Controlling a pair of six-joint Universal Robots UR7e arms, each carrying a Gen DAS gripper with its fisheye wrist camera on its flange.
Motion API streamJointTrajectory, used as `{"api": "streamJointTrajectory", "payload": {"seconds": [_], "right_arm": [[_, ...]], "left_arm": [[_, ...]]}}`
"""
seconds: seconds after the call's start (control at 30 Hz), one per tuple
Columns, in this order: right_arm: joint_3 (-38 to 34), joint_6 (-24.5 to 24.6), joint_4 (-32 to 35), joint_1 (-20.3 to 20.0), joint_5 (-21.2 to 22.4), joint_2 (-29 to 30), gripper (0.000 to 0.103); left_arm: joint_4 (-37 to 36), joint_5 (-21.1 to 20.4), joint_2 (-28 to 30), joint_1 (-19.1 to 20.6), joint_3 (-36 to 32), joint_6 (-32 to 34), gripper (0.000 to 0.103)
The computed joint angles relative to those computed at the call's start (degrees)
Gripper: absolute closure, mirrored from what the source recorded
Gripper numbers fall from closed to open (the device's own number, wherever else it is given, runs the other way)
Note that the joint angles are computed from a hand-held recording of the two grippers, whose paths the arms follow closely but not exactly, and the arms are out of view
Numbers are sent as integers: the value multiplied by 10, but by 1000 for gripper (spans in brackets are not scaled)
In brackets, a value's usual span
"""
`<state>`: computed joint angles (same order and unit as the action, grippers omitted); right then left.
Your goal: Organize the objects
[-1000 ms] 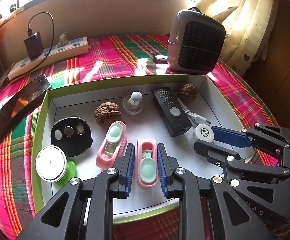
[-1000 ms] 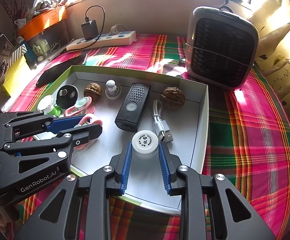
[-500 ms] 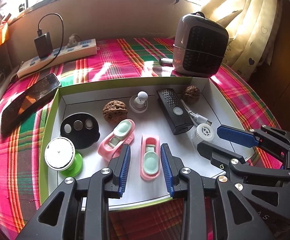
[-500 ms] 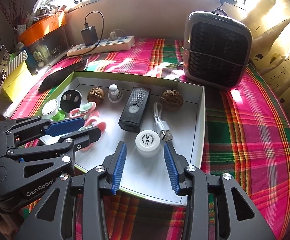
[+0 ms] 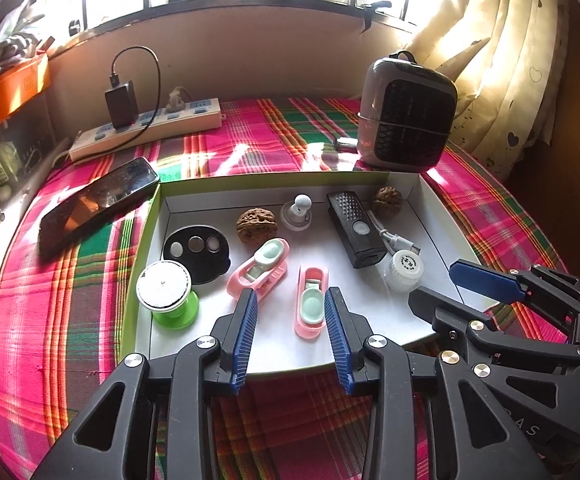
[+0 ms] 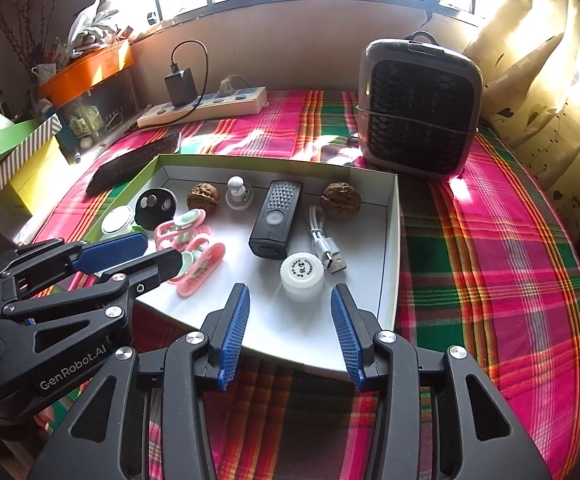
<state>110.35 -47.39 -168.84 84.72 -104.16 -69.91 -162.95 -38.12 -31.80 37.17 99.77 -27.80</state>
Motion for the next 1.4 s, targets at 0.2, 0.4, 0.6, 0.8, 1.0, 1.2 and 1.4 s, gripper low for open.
{"api": "streamJointTrajectory", "payload": {"seconds": [0.2,0.4,0.6,0.8,1.0,1.2,1.4], "right_arm": [[25,-5,-26,1,8,-18,59],[52,-17,-50,5,9,-34,58],[77,-18,-64,3,15,-53,54],[101,-19,-69,-4,15,-69,52],[117,-20,-67,-12,5,-76,52],[134,-19,-73,-20,-13,-79,52],[140,-13,-88,-26,-28,-76,51]], "left_arm": [[-3,17,-11,-17,25,-23,70],[9,26,-26,-35,54,-59,70],[28,40,-41,-53,80,-99,70],[72,50,-50,-67,99,-147,70],[89,40,-51,-72,113,-177,70],[106,27,-46,-73,119,-205,70],[127,31,-42,-77,121,-227,70]]}}
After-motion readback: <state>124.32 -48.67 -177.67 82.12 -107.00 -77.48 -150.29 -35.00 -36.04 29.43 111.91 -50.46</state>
